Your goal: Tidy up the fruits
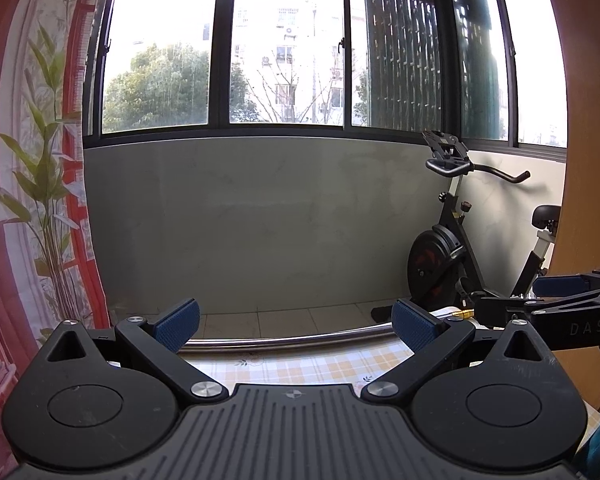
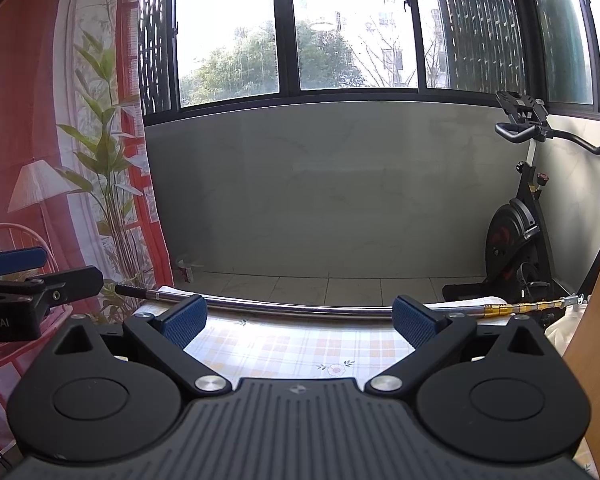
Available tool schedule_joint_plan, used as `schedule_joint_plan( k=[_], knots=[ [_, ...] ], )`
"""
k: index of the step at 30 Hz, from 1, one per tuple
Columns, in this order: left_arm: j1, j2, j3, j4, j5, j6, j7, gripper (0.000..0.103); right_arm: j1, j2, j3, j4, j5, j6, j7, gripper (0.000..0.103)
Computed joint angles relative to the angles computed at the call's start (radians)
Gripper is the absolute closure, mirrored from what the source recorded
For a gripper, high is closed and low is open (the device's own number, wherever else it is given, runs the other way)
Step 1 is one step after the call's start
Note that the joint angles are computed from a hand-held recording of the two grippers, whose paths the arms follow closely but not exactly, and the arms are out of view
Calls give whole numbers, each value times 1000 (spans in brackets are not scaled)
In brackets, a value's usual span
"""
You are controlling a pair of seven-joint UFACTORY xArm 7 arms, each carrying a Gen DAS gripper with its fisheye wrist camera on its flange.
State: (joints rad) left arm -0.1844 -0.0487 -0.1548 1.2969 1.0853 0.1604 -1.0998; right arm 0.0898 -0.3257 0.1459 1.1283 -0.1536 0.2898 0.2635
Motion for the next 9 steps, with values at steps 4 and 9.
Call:
schedule_joint_plan(
  k=[4,9],
  knots=[
    [3,-1,-1,0,39,-3,-33,0,8,2,-10,1,12,2,-14,2],
    [-2,3,0,1,23,4,-23,0,10,5,-11,-2,20,4,-18,2]
  ],
)
